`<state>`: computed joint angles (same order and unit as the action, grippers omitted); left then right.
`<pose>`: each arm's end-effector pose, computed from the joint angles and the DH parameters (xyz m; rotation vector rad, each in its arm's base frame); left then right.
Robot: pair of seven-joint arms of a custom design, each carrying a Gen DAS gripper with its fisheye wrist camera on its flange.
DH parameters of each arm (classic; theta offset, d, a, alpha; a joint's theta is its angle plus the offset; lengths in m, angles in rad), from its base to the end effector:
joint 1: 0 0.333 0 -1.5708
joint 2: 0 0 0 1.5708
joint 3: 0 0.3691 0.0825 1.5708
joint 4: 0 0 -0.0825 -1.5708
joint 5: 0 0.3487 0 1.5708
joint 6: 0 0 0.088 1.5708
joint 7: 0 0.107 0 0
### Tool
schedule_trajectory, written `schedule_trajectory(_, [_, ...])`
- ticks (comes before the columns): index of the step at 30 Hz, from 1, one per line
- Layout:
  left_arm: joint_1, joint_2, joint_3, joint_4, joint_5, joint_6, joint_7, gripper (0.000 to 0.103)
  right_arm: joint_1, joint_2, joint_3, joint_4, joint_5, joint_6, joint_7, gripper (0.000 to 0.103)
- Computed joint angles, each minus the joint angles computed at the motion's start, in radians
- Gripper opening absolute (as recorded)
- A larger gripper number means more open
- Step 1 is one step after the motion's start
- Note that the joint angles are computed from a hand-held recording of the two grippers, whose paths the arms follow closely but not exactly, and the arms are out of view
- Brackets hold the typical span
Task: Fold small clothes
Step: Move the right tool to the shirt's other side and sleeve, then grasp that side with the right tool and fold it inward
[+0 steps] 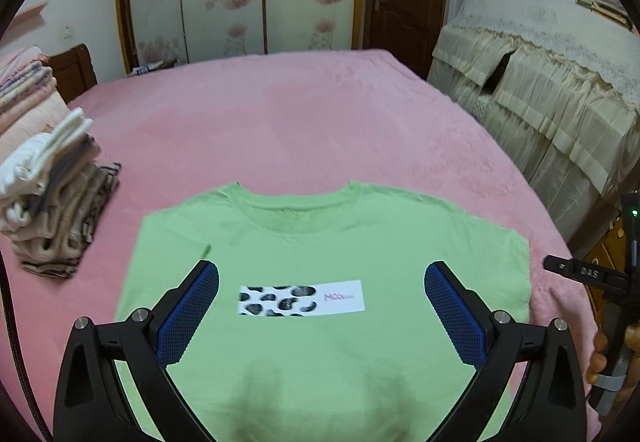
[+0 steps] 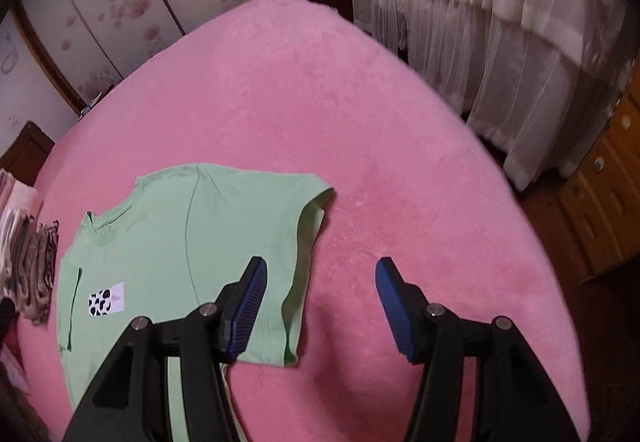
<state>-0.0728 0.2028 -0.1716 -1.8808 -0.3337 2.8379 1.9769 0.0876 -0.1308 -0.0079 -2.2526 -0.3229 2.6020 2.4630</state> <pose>0.6224 -0.1274 0.5596 -1.4784 2.1214 -0.9121 0.4988 0.0462 0.5423 -1.2947 2.3829 -0.4965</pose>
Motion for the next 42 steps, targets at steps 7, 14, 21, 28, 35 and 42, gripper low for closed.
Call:
schedule_trajectory(7, [-0.013, 0.035, -0.008, -0.01, 0.009, 0.006, -0.004, 0.102, -0.006, 0.097, -0.01, 0.015, 0.001, 0.053, 0.001, 0.055])
schedule_trajectory(14, [-0.015, 0.046, -0.015, -0.021, 0.006, -0.006, 0.008, 0.102, -0.001, 0.129, -0.015, 0.001, 0.06, 0.13, -0.07, 0.007])
schedule_trajectory(21, [0.012, 0.029, -0.021, -0.041, -0.034, -0.015, 0.063, 0.102, 0.028, 0.113, 0.009, 0.063, -0.173, 0.063, 0.044, 0.005])
schedule_trajectory(28, [0.045, 0.006, -0.013, -0.055, -0.1, -0.033, 0.106, 0.102, 0.11, 0.168, 0.062, 0.243, -0.278, -0.037, 0.046, 0.005])
schedule_trajectory(35, [0.067, 0.0, 0.011, -0.053, -0.107, -0.056, 0.11, 0.102, 0.193, 0.304, 0.067, 0.417, -0.158, -0.138, -0.094, 0.015])
schedule_trajectory(42, [0.093, -0.003, 0.011, -0.045, -0.155, -0.077, 0.13, 0.102, 0.19, 0.208, 0.045, 0.328, -0.141, -0.11, -0.069, 0.016])
